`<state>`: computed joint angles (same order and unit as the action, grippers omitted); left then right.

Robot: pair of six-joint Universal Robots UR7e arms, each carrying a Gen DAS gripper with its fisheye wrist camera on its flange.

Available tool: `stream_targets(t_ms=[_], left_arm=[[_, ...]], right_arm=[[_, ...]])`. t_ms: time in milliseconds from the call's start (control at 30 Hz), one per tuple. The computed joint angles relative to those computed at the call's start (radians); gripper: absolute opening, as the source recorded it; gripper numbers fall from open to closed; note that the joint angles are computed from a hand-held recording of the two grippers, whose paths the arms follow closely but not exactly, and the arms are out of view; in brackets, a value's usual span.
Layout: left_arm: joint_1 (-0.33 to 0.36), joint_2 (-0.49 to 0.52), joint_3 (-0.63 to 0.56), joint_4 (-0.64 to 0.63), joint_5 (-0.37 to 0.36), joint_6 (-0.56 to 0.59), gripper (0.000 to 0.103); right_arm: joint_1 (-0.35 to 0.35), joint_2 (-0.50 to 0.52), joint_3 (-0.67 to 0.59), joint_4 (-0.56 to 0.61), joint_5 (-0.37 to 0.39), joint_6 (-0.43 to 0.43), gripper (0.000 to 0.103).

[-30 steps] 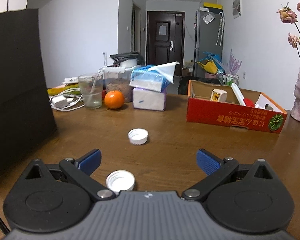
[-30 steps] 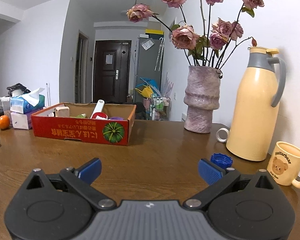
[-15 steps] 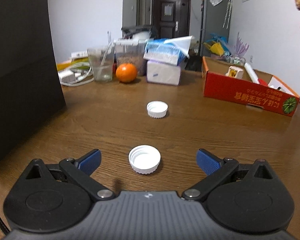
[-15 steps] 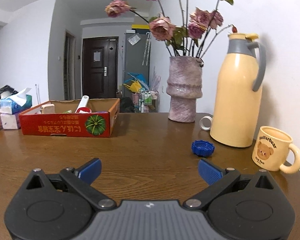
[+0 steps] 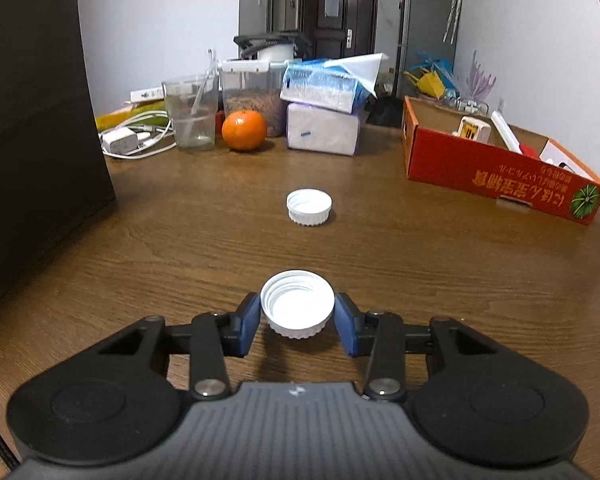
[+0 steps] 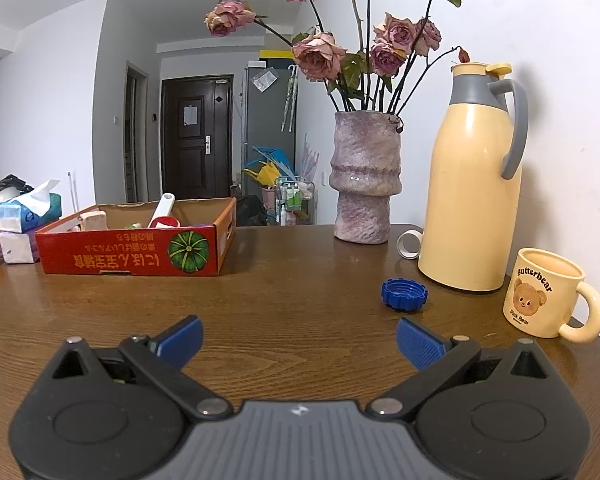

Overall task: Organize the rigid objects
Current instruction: 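Grasp the white bottle cap with the left tool while the right tool approaches the blue cap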

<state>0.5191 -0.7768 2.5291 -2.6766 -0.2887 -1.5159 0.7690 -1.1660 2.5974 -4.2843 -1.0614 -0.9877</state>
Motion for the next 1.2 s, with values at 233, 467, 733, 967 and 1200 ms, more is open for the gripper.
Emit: stream_targets(t_ms=[233, 467, 733, 967, 1200], left_arm=[[-0.029, -0.026, -0.001, 0.131, 0.026, -0.126, 0.041], [-0.046, -0.036, -0.013, 0.229, 0.046, -0.209, 0.041], [-0.050, -0.040, -0.047, 0.348, 0.066, -0.296, 0.041], [-0.031, -0.045, -0.089, 0.467, 0.086, -0.374, 0.041], [0.004, -0.087, -0.126, 0.670, 0.096, -0.542, 0.041]], right_arm=[[0.008, -0.014, -0.024, 0.029, -0.031, 0.018, 0.103], [0.029, -0.043, -0.108, 0.125, -0.114, 0.036, 0.103], [0.066, -0.046, -0.233, 0.241, -0.218, 0.069, 0.103], [0.140, -0.004, -0.389, 0.375, -0.364, 0.103, 0.097], [0.204, 0.059, -0.537, 0.475, -0.481, 0.148, 0.095]])
